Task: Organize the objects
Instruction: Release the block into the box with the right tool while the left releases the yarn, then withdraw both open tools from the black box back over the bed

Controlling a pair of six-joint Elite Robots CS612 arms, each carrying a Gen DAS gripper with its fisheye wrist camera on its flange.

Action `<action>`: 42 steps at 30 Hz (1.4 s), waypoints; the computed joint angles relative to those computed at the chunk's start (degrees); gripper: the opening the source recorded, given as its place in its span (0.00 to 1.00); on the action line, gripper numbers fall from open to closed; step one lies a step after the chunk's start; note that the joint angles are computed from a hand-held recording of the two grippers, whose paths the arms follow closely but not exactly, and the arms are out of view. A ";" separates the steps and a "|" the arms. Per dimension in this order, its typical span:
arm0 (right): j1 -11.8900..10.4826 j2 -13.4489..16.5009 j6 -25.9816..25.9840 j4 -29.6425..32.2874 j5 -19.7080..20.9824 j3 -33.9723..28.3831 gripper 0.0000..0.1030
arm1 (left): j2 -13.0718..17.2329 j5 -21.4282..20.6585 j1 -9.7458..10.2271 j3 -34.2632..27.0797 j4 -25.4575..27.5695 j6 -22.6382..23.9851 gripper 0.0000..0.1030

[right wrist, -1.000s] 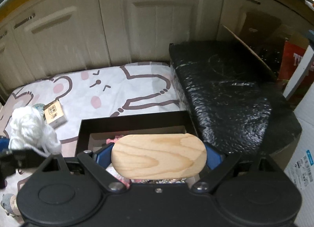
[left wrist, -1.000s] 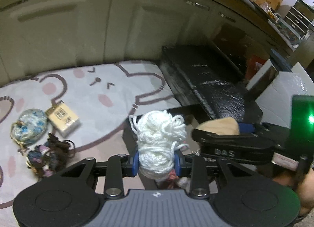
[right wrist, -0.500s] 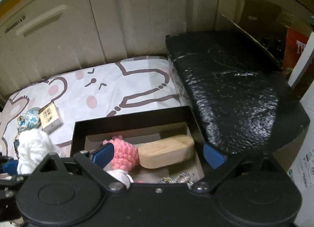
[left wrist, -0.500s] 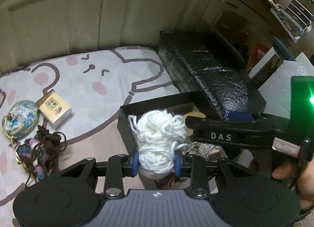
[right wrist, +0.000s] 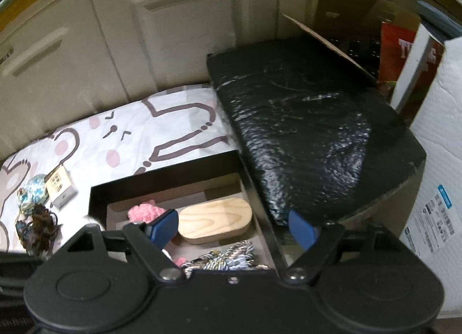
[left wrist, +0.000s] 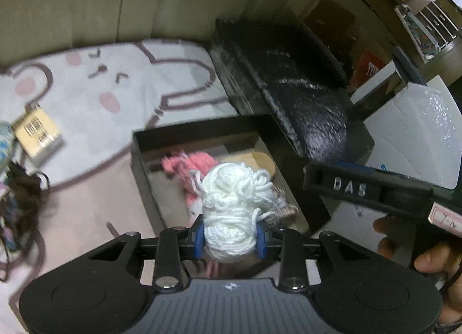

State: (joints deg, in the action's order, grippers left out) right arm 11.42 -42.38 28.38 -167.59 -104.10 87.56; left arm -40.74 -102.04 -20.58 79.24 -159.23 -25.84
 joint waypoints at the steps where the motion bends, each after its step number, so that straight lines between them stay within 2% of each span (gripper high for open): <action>1: -0.08 -0.08 0.43 0.00 -0.05 0.15 0.82 | 0.00 -0.18 -0.13 -0.19 1.11 0.49 0.34; 4: -0.22 -0.23 1.03 0.00 0.05 0.47 0.82 | -0.15 0.70 -0.63 -0.54 4.28 4.01 0.34; 8: -0.25 -0.32 1.15 0.07 0.73 0.58 0.82 | -0.01 -0.72 -0.73 -0.89 7.83 6.36 0.38; 10: -0.20 -0.39 0.99 0.15 0.81 0.62 0.82 | -0.20 1.10 -1.04 -0.53 7.46 6.67 0.50; 11: -0.16 -0.43 0.99 0.24 0.75 0.61 0.82 | -0.34 1.63 -1.08 -0.33 6.96 6.62 0.61; 12: -0.15 -0.47 0.96 0.32 0.79 0.64 0.82 | -0.45 1.52 -1.02 -0.13 6.07 6.36 0.66; 13: -0.15 -0.53 0.95 0.37 0.88 0.69 0.82 | -0.61 1.40 -0.95 0.07 5.41 6.06 0.68; 17: -0.11 -0.78 1.22 0.40 0.78 0.95 0.82 | -1.11 2.68 -0.95 0.51 4.57 5.80 0.68; 22: -0.03 -1.01 1.58 0.28 0.54 1.22 0.82 | -1.67 7.24 -1.22 1.01 5.25 6.78 0.67; 30: 0.12 -0.97 1.22 0.77 0.50 0.99 0.82 | -0.04 5.77 -0.95 -0.84 9.58 7.77 0.67; 35: 0.10 -0.84 1.09 1.39 0.49 0.77 0.82 | 1.09 8.39 -1.27 -2.18 13.22 9.47 0.67; 42: 0.13 -0.74 0.10 2.17 0.96 0.56 0.82 | 1.06 7.63 -1.11 -2.28 12.96 9.77 0.69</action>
